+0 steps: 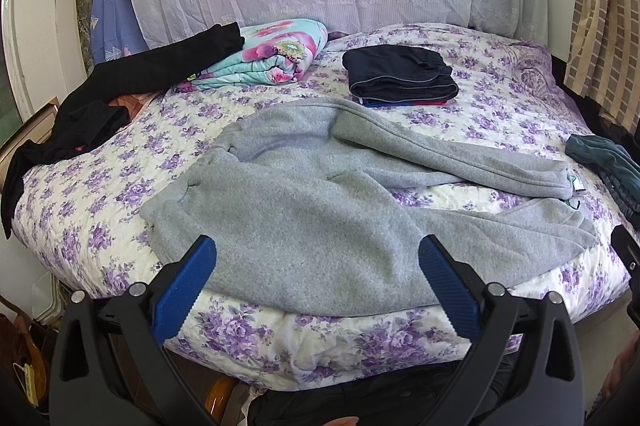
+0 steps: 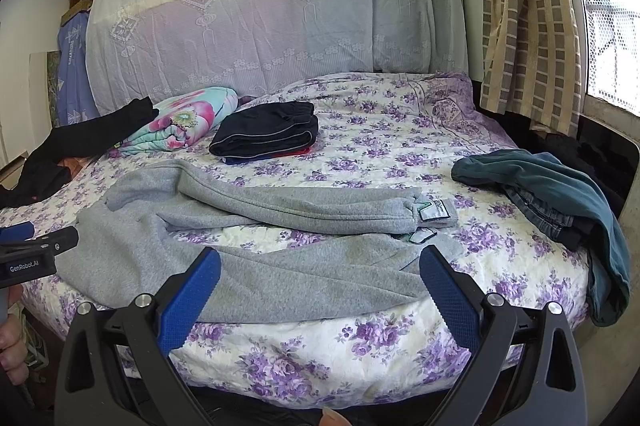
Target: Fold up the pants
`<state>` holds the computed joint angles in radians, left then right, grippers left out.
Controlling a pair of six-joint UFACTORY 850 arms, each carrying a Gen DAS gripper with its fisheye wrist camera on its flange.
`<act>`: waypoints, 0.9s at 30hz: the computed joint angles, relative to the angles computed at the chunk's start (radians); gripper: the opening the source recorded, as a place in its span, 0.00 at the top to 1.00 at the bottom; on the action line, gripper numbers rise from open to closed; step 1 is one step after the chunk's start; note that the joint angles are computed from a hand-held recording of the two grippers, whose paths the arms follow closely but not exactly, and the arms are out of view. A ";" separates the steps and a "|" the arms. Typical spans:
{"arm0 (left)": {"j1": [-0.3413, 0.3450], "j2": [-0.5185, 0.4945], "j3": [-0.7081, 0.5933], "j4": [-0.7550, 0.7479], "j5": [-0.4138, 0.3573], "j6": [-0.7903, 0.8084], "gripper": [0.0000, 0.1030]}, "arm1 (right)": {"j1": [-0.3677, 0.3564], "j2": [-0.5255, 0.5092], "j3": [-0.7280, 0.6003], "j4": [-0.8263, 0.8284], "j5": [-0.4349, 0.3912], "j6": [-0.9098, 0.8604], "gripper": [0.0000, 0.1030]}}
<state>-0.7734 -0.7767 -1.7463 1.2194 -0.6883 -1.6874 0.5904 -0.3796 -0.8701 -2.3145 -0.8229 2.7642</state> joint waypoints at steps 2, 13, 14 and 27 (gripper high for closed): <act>-0.004 -0.003 0.000 -0.001 -0.001 -0.001 0.04 | -0.001 0.000 0.000 -0.002 0.002 0.002 0.03; 0.059 -0.003 0.005 -0.132 0.093 0.070 0.04 | -0.038 -0.013 -0.010 -0.040 0.071 0.051 0.03; 0.071 -0.009 0.002 -0.128 0.076 0.059 0.04 | -0.043 -0.017 -0.013 -0.034 0.074 0.044 0.03; 0.279 -0.103 -0.148 -0.242 0.259 0.304 0.04 | -0.209 -0.078 -0.125 -0.155 0.293 0.103 0.03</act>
